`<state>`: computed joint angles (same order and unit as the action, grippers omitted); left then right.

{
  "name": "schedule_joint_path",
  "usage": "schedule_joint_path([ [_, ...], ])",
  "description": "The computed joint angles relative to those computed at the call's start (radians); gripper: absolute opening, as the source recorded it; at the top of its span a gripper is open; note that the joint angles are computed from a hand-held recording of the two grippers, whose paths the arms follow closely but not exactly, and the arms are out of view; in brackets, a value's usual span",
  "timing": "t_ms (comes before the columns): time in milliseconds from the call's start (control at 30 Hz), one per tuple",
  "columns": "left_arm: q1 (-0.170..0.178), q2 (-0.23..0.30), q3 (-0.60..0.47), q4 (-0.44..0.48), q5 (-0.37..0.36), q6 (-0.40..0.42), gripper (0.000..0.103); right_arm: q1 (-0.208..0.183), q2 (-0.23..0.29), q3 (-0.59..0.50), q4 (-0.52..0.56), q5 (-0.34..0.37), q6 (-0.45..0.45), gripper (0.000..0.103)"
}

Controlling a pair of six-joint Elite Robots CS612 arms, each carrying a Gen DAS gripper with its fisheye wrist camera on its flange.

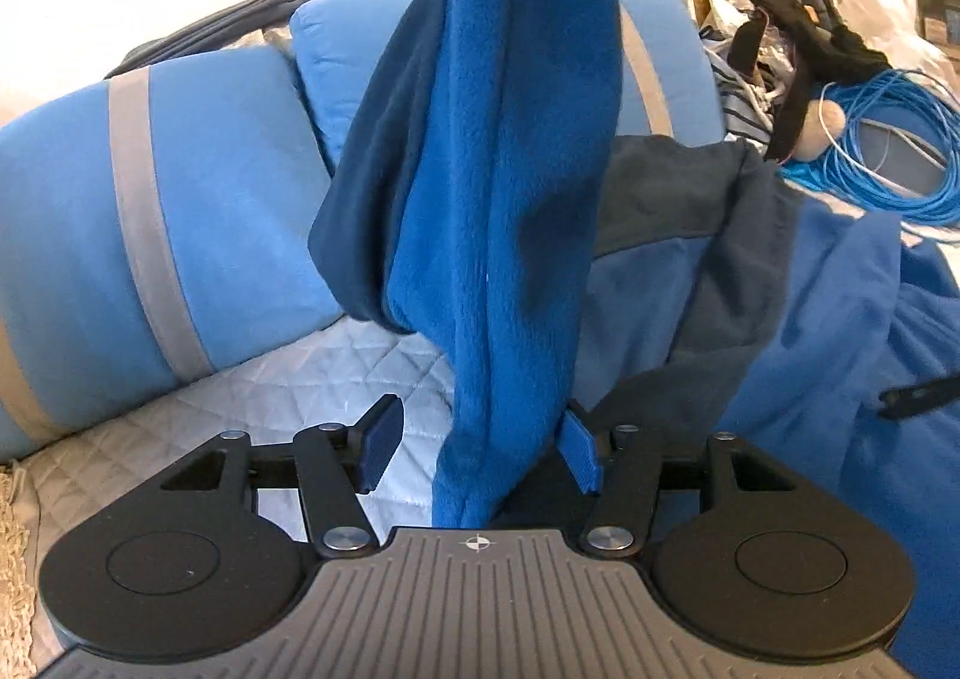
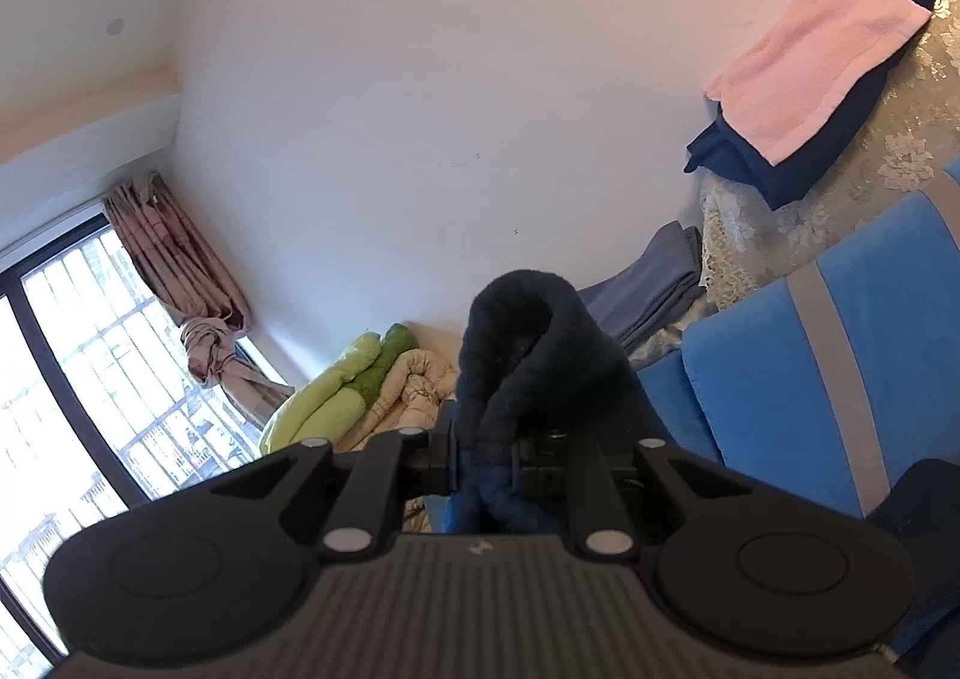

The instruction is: Fold clothes

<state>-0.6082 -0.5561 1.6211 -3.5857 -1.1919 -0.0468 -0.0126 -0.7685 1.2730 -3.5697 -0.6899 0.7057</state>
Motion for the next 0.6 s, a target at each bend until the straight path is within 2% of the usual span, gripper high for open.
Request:
schedule_joint_path([
  [100, 0.016, -0.001, -0.012, 0.010, -0.047, -0.022, 0.052, 0.000, 0.001, 0.000, 0.001, 0.010, 0.005, 0.016],
  [167, 0.028, 0.003, -0.026, 0.032, -0.062, -0.067, 0.034, 0.000, 0.001, 0.000, 0.002, 0.016, 0.005, 0.016],
  [267, 0.040, -0.001, -0.031, 0.062, -0.044, -0.145, 0.022, 0.000, -0.002, 0.004, 0.008, 0.023, -0.003, 0.016],
  [333, 0.042, -0.001, -0.038, 0.093, 0.000, -0.180, 0.017, 0.000, -0.001, 0.004, 0.015, 0.030, -0.010, 0.016],
  [467, 0.038, 0.001, -0.052, 0.165, 0.122, -0.215, 0.016, 0.003, -0.001, 0.011, 0.044, 0.044, -0.036, 0.016],
  [600, 0.021, 0.016, -0.064, 0.204, 0.224, -0.209, 0.017, 0.001, -0.001, 0.031, 0.062, 0.039, -0.053, 0.016],
])
